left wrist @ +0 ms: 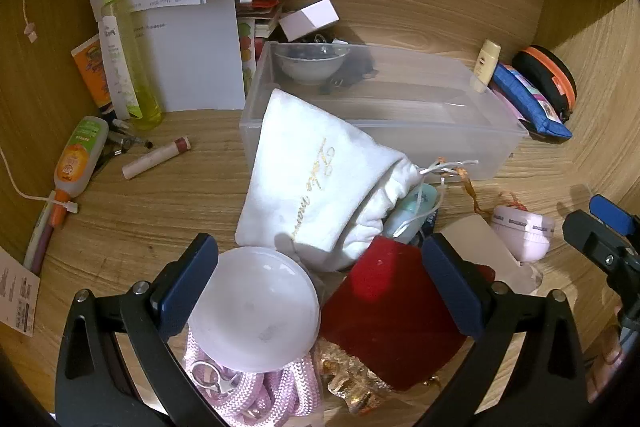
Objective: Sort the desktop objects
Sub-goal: 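Reach the right gripper to the lavender round container while the left gripper reaches the white dome lid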
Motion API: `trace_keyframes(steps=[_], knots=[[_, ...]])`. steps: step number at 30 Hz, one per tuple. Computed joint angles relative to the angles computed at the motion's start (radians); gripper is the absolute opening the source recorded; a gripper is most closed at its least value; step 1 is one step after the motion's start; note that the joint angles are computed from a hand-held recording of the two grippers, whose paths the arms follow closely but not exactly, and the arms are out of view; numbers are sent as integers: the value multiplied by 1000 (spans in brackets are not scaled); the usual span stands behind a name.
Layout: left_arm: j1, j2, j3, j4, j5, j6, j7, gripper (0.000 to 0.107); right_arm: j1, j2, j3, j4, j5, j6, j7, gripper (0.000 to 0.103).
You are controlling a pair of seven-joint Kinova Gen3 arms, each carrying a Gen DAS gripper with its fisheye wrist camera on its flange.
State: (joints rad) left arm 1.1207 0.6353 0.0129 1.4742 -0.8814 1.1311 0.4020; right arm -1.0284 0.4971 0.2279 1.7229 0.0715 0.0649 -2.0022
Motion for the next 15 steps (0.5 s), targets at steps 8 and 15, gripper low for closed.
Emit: trace_keyframes(steps=[8,15], knots=[[0,6,0,-15,3,13,-15,103,-8,-2,9,4,-2,-1,-1,103],[3,12,-3,-28,7,20,-20,103,-25,-3,27,7,-1,-2,-2,103]])
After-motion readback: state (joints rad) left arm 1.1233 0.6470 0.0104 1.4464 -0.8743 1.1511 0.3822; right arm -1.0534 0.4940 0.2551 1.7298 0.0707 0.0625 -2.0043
